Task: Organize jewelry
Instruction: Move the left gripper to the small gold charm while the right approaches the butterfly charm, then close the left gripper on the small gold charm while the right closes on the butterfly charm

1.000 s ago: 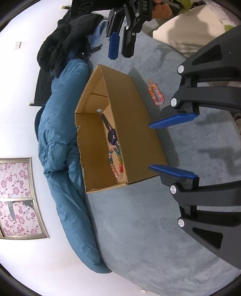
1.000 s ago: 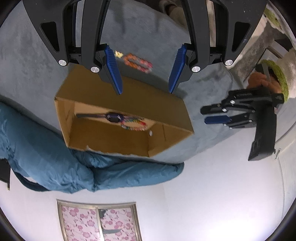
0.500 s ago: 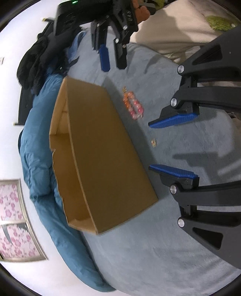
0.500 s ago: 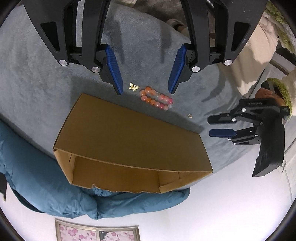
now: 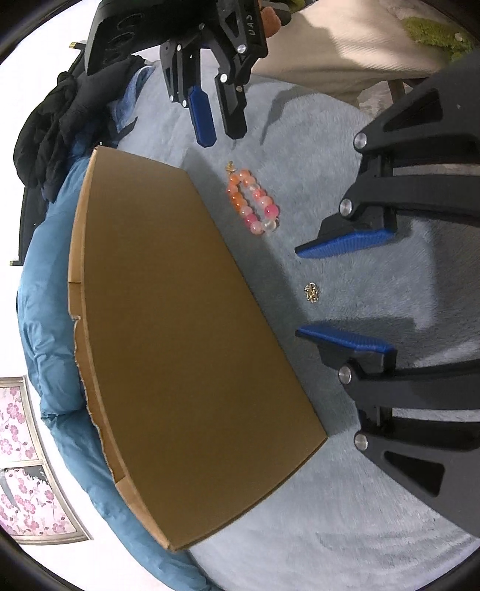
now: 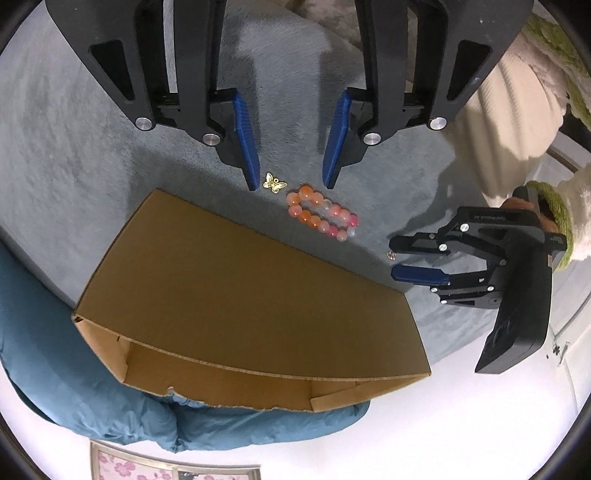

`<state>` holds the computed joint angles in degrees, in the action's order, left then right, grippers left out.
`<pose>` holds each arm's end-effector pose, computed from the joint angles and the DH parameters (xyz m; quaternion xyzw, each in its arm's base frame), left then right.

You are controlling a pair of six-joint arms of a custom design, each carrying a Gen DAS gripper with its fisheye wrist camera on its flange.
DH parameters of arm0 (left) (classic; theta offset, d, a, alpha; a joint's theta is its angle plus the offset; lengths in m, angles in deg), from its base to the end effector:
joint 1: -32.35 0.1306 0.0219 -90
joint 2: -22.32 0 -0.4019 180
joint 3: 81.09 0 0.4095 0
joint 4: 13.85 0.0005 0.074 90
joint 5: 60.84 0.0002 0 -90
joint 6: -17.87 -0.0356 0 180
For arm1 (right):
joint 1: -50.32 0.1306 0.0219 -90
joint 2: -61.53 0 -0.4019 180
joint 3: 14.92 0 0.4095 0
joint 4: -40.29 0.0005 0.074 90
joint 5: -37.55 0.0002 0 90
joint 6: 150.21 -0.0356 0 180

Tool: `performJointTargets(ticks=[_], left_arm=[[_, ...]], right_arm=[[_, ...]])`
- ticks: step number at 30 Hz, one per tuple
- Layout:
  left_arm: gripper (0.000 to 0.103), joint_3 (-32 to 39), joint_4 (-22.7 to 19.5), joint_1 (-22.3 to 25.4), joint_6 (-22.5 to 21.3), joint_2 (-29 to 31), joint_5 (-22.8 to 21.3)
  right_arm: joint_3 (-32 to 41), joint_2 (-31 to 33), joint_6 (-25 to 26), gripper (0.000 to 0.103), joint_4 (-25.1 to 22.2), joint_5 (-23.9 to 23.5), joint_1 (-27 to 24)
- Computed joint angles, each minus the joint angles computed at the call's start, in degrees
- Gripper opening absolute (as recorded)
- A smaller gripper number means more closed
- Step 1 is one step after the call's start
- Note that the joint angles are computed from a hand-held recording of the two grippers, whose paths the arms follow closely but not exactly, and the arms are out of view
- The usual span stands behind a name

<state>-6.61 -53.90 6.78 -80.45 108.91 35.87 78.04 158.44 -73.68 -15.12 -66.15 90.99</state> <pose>0.4177 -0.2050 0.3594 0.2934 0.8978 -0.1033 0.3117 0.3998 0.3540 0.4078 -0.2558 0.9233 0.2218 0.1812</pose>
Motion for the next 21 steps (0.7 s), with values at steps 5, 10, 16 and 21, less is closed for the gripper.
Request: performJointTargets(ticks=[5, 10, 16, 21], left_arm=[[0.027, 0.17, 0.28, 0.30, -0.66, 0.81, 0.44], [0.019, -0.13, 1.00, 0.54, -0.97, 1.05, 0.74], [0.009, -0.28, 1.16, 0.86, -1.42, 1.07, 1.27], [0.007, 0.09, 0.89, 0.77, -1.48, 1.46, 1.06]], right_arm=[[0.92, 1.40, 3.51, 0.030, -1.47, -0.73, -0.27], [2.09, 2.99, 5.97, 0.030, -2.17, -1.20, -0.54], [2.79, 3.99, 8.77, 0.030, -2.78, -1.73, -0.79], [2.39, 4.34, 10.53, 0.027, -2.27, -2.98, -1.21]])
